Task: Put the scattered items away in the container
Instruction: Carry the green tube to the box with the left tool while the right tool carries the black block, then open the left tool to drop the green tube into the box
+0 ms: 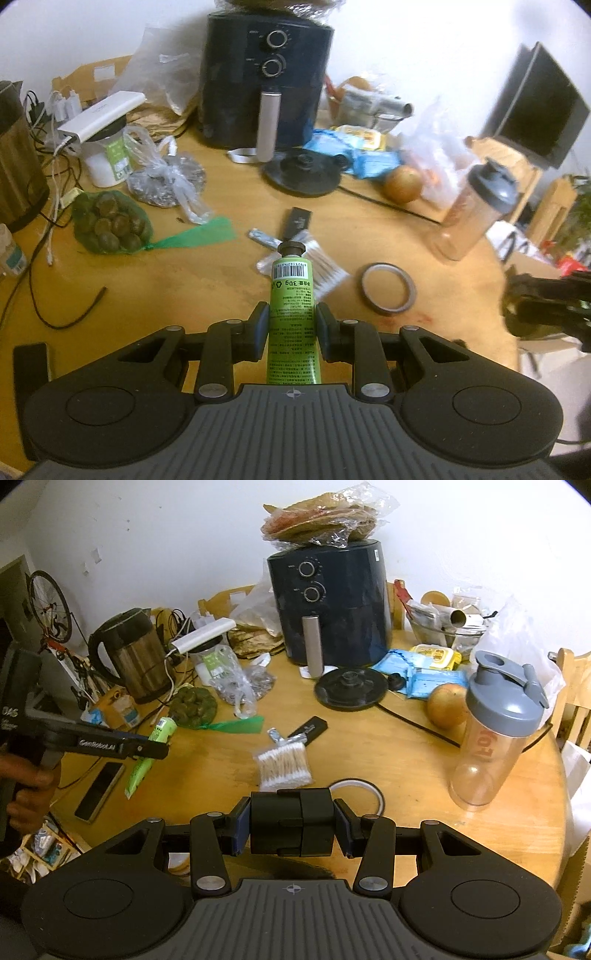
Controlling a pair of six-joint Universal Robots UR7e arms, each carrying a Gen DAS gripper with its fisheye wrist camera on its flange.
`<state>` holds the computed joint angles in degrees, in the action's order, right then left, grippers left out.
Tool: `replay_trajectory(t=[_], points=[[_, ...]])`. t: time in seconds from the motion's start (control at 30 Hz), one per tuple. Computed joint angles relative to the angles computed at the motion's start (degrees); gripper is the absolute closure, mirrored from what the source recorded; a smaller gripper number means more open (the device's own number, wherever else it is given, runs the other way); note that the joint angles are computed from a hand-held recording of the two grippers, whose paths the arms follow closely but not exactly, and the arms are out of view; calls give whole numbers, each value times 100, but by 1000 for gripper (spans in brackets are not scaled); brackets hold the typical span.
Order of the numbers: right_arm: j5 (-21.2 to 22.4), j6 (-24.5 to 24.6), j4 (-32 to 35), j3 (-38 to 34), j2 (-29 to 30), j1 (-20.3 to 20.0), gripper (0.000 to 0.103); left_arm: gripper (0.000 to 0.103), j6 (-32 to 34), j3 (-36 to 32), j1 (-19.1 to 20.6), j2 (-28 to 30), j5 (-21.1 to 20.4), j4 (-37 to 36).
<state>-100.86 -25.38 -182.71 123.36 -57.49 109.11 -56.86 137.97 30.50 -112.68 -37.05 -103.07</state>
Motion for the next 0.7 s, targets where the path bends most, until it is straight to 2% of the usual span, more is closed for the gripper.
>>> replay_trajectory(t=[0.1,0.27,0.43,0.63,0.7], points=[[32,38,-57,42,-10,42,54,76,-6,84,-120,-128,-186,-25],[48,130,-200,143,-4,111,54,76,460,297,-250,-248,-506,-315],[-32,173,-297,249,-40,171,54,76,972,465,-401,-213,-752,-446],[-156,232,-270,385,-144,209,54,75,1588,591,-386,-17,-1025,-692],[-198,258,-234,423,-167,215,54,75,1602,631,-432,63,-983,-683]])
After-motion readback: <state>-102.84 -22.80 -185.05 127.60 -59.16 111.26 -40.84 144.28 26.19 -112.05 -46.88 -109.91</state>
